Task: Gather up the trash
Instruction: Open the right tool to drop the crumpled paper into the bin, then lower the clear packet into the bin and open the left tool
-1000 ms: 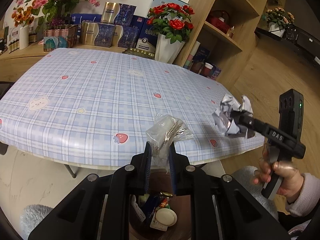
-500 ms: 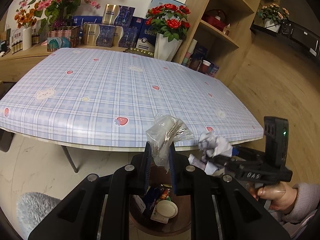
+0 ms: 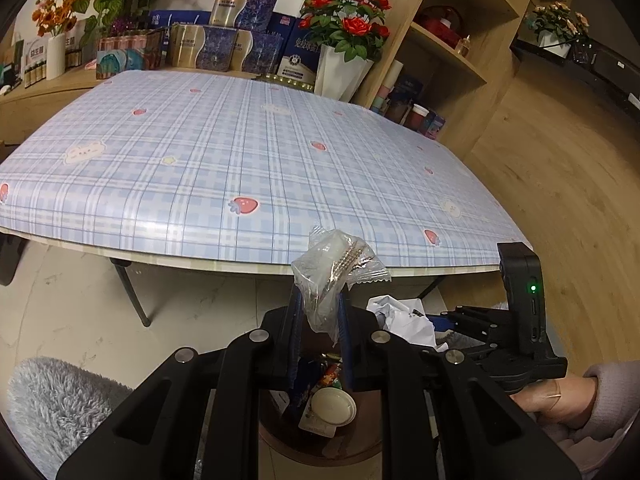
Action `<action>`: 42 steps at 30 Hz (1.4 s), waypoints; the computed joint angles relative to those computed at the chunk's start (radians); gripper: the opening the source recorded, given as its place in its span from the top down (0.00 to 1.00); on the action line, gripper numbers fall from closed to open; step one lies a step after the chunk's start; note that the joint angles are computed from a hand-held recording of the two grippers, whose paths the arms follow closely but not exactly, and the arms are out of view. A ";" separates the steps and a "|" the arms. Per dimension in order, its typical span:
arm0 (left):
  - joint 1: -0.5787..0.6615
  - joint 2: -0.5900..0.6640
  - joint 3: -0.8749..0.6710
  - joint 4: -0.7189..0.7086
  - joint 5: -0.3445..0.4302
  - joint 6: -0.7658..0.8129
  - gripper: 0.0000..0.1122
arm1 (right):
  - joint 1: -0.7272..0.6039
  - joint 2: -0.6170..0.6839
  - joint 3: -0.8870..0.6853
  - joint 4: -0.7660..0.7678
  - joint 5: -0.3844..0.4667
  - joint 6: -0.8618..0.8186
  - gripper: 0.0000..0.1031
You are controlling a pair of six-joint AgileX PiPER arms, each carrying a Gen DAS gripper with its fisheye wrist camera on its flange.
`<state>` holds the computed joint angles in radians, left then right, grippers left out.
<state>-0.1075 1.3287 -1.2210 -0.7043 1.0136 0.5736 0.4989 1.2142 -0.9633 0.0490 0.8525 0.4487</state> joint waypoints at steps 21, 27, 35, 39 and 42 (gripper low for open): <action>-0.024 0.016 0.003 0.016 0.002 -0.015 0.85 | 0.042 0.042 -0.030 -0.001 -0.010 -0.028 0.29; -0.032 0.016 0.004 0.024 -0.002 -0.018 0.85 | 0.053 0.004 -0.030 -0.026 -0.026 -0.014 0.17; -0.043 0.018 0.003 0.034 -0.006 -0.024 0.85 | 0.151 -0.097 -0.028 -0.366 -0.034 0.284 0.06; -0.057 0.021 0.001 0.045 -0.005 -0.027 0.85 | 0.205 -0.136 -0.018 -0.560 -0.003 0.440 0.06; -0.081 0.026 -0.001 0.066 -0.002 -0.036 0.85 | 0.225 -0.157 -0.011 -0.637 0.016 0.492 0.06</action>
<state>-0.1885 1.3542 -1.2221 -0.6387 1.0112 0.5371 0.7240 1.0567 -0.9742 -0.5880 0.8683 0.9407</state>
